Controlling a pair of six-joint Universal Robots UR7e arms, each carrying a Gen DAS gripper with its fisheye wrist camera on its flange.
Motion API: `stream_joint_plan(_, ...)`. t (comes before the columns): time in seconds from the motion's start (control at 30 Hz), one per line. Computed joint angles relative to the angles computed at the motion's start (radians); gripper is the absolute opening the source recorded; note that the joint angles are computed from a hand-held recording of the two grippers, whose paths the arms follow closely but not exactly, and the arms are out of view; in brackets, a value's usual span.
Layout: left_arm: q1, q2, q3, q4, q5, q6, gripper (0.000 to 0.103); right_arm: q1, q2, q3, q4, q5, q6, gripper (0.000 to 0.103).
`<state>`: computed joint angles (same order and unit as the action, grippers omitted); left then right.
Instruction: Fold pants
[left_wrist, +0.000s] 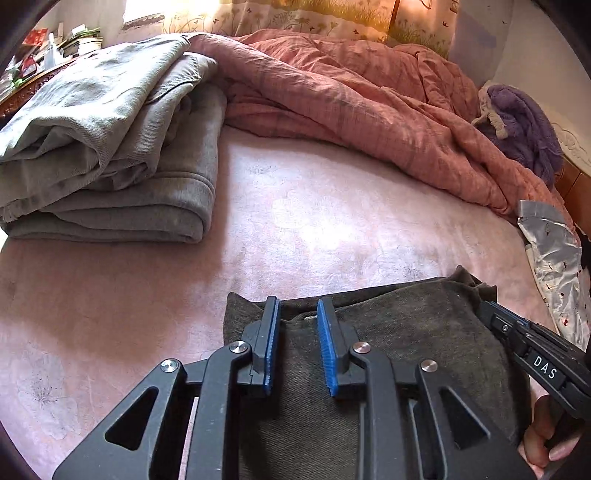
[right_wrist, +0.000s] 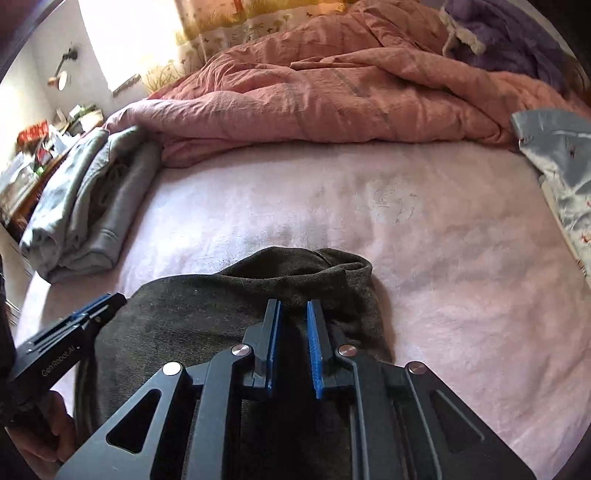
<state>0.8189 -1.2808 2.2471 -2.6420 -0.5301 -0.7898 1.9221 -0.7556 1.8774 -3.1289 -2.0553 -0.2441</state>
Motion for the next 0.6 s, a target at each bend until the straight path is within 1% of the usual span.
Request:
stream_joint_plan(0.07,-0.02,-0.024,0.018,-0.003,0.012,-0.012,0.018,-0.004,-0.014,0.014,-0.013,0.02,0.002,0.014)
stream_joint_plan(0.1,-0.049,-0.047,0.031,0.039,0.038,-0.051,0.014,-0.004,-0.028,0.028,-0.027,0.032,-0.003,0.014)
stream_joint_plan(0.17,-0.115,-0.087,0.066,0.071,0.081,-0.082,0.014,0.006,-0.07,0.073,-0.058,0.043,-0.024,0.014)
stream_joint_plan(0.23,-0.153,-0.109,0.078,0.109,0.09,-0.08,0.014,0.018,-0.113,0.109,-0.067,0.067,-0.052,0.014)
stream_joint_plan(0.3,-0.151,-0.106,0.069,0.135,0.065,-0.082,0.014,0.03,-0.119,0.112,-0.065,0.053,-0.058,0.014)
stream_joint_plan(0.33,-0.138,-0.09,0.065,0.112,0.061,-0.07,0.014,0.032,-0.113,0.105,-0.056,0.048,-0.06,0.014)
stream_joint_plan(0.37,-0.123,-0.071,0.072,0.067,0.065,-0.055,0.015,0.028,-0.1,0.099,-0.05,0.048,-0.065,0.014)
stream_joint_plan(0.43,-0.101,-0.023,0.094,-0.072,0.084,0.006,0.016,0.015,-0.071,0.091,-0.059,0.045,-0.063,0.014)
stream_joint_plan(0.47,-0.099,-0.004,0.103,-0.11,0.098,0.019,0.016,0.004,-0.058,0.092,-0.079,0.056,-0.067,0.014)
stream_joint_plan(0.53,-0.111,0.01,0.111,-0.118,0.126,0.016,0.016,-0.006,-0.03,0.095,-0.139,0.059,-0.092,0.014)
stream_joint_plan(0.57,-0.11,0.009,0.104,-0.09,0.128,0.005,0.016,0.004,-0.014,0.098,-0.172,0.032,-0.114,0.014)
stream_joint_plan(0.6,-0.109,0.003,0.099,-0.067,0.124,-0.003,0.016,0.013,-0.007,0.094,-0.181,0.01,-0.125,0.014)
